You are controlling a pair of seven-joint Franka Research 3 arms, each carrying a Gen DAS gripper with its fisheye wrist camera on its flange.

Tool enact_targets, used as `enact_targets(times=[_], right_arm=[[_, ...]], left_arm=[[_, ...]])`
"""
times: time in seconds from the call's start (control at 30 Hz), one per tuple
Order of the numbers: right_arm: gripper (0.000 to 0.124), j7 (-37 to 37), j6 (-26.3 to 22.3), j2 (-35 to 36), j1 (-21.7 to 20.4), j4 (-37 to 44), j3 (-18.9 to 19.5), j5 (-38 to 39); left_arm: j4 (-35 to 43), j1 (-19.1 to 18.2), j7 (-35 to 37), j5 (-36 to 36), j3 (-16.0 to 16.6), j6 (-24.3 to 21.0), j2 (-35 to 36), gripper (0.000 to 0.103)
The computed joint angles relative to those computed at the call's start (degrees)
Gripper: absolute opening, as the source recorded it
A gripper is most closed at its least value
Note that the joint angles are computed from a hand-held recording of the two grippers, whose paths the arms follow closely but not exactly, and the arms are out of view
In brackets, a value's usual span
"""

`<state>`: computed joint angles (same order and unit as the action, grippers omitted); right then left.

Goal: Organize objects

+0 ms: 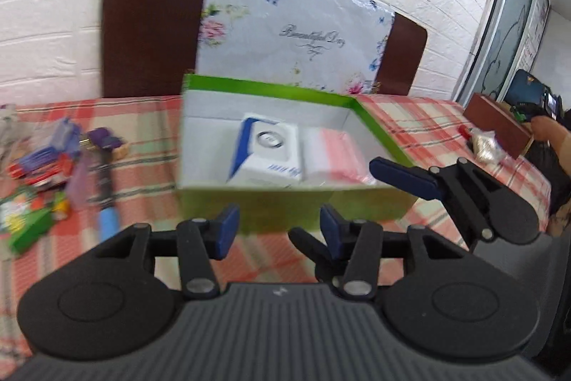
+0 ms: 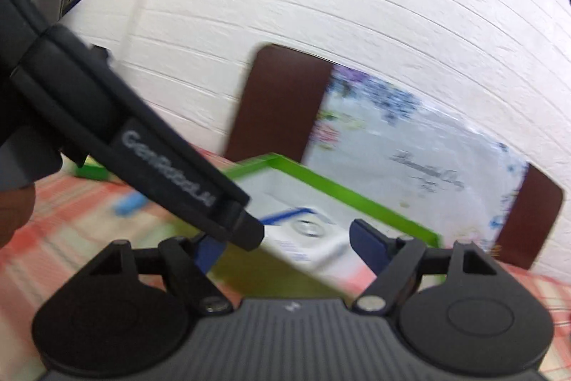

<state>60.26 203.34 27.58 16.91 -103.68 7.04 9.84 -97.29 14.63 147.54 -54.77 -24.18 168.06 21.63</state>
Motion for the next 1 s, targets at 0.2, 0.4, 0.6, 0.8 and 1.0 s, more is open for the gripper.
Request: enact_targets(times=[0.2,0.4,0.6,0.8,1.0], right_arm=[[0.068,-0.35,-9.63,-0.18,2.34,-0.96,3.33,-2.70],[0.068,4.20,-20.62,5.06,8.99,9.39,-0.03,2.45],[0.071,13.26,-30.42,13.51,12.88,24.77,-5.49,2.75],[0.075,18.51,-31.94,16.13,15.41,28.84,-8.45,-0.90],[0.074,17.21,-32.98,18.07,14.15,32.22,-5.68,-3.26]], left_arm=[[-8.59,-2.56,-13.87,11.90,9.34,5.06,-2.67,0.052],[-10.60,-12.69,-37.99,30.02,27.80,7.90,-1.93,0.052],[-12.13,-20.78,-50.41,41.30,40.18,12.81,-0.32,0.052],[-9.67,-23.40,-56.62,46.45,45.66,13.79,2.79,0.058],[-7.94,-24.05,-63.82,49.73,49.41,10.69,3.58,0.059]])
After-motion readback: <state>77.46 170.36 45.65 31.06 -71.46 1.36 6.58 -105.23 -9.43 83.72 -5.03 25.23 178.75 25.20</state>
